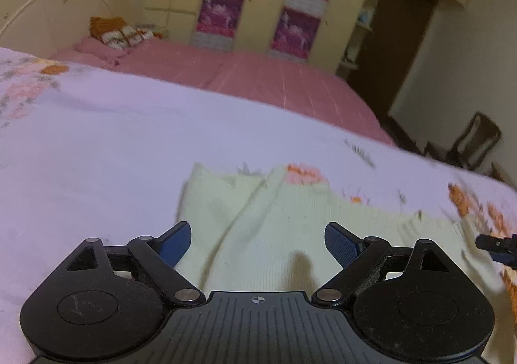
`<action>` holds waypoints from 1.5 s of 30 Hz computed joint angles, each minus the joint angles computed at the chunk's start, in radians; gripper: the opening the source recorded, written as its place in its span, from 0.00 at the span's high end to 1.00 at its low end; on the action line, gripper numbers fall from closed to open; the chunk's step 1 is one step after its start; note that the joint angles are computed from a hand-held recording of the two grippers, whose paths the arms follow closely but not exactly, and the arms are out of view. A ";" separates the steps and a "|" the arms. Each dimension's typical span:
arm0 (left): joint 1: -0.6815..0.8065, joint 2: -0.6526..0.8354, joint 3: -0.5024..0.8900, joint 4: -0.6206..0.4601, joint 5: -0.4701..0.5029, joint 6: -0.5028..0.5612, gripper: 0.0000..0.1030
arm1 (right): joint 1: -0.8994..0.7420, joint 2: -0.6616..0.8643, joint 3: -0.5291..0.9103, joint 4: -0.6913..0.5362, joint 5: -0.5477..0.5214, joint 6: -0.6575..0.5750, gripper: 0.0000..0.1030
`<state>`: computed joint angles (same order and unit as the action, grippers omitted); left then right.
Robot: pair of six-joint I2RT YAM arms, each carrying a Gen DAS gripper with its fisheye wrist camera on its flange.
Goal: Fold small clothes
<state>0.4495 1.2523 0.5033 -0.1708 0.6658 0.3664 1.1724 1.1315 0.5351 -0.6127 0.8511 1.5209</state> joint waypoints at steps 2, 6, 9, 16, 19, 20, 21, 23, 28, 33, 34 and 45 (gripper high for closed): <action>-0.032 0.015 0.009 0.008 -0.021 -0.010 0.30 | -0.042 0.027 -0.005 0.066 -0.044 -0.073 0.53; -0.094 0.001 -0.020 0.073 -0.094 -0.021 0.73 | -0.101 0.094 0.004 0.154 -0.077 -0.177 0.61; -0.104 -0.018 -0.051 0.139 -0.142 -0.039 0.93 | -0.093 0.153 0.049 0.131 -0.072 -0.216 0.96; -0.064 -0.010 -0.095 0.243 -0.159 -0.062 0.95 | -0.100 0.213 0.066 0.017 -0.003 -0.161 0.96; -0.070 -0.038 -0.116 0.272 -0.167 -0.135 0.95 | -0.081 0.236 0.086 -0.019 0.035 -0.113 0.96; -0.058 -0.050 -0.115 0.263 -0.159 -0.124 0.95 | -0.069 0.232 0.087 -0.027 0.052 -0.085 0.94; -0.046 -0.084 -0.121 0.240 -0.146 -0.105 0.95 | -0.052 0.210 0.077 -0.022 0.063 -0.070 0.90; -0.017 -0.149 -0.130 0.185 -0.109 -0.066 0.95 | -0.016 0.183 0.083 -0.059 0.071 -0.035 0.86; 0.061 -0.301 -0.102 -0.084 0.020 0.045 0.95 | 0.103 0.183 0.145 -0.182 0.103 0.091 0.83; 0.040 -0.422 -0.091 -0.367 0.053 0.178 0.95 | 0.192 0.257 0.220 -0.176 0.086 0.096 0.82; 0.026 -0.458 -0.104 -0.398 0.044 0.184 0.95 | 0.204 0.292 0.245 -0.174 0.078 0.088 0.82; -0.016 -0.477 -0.143 -0.383 -0.029 0.164 0.95 | 0.207 0.379 0.246 -0.306 0.006 0.174 0.78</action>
